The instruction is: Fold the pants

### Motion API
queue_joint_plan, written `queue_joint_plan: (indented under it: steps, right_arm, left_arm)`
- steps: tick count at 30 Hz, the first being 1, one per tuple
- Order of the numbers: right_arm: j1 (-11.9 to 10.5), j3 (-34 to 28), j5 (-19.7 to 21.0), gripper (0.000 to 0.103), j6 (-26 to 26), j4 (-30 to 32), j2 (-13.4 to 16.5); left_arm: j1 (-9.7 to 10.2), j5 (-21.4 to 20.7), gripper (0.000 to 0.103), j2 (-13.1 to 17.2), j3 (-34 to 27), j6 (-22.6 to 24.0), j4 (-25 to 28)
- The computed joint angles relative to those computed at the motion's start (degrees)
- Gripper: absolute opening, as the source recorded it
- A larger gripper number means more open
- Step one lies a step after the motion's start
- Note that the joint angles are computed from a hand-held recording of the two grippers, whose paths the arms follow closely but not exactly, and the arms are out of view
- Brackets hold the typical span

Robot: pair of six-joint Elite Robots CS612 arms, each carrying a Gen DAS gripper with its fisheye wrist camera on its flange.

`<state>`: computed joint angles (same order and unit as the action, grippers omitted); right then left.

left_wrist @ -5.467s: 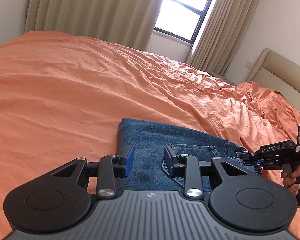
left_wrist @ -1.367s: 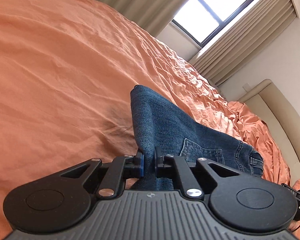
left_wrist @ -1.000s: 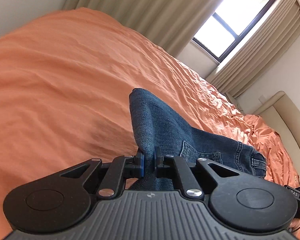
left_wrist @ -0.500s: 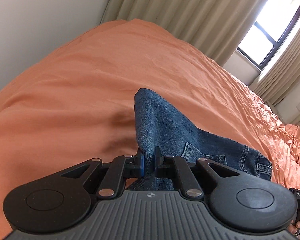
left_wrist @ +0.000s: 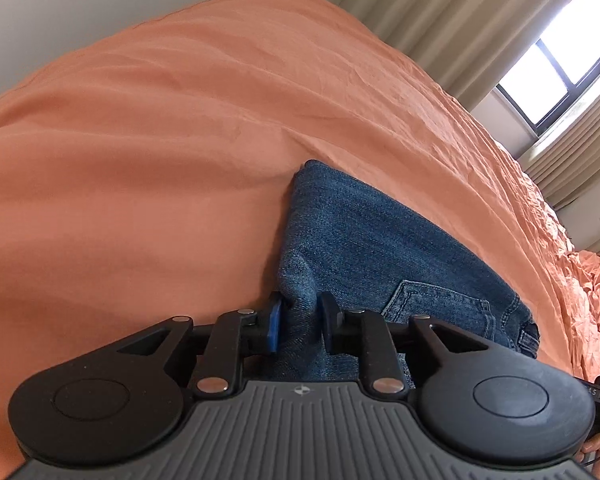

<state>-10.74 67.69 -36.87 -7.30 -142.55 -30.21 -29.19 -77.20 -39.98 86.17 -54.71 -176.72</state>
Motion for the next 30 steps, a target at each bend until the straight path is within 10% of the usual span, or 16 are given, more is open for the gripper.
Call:
queue_joint_plan:
  steps: [10,16,30]
  right_arm:
    - [0.0,14.34,-7.47,0.035,-9.66,-27.68,-8.51]
    - [1.75,19.52,-12.14,0.034,-17.9,-31.38,-10.5]
    - [3.04,16.87,-16.97,0.036,-18.97,-25.09,-8.24]
  left_arm:
    - [-5.7,11.87,0.027,-7.46,7.4,8.61,3.04]
    - [-8.88,16.85,0.027,-7.59,8.96,6.63,5.56]
    - [-9.99,19.76,0.025,-5.08,7.18,2.67,12.74]
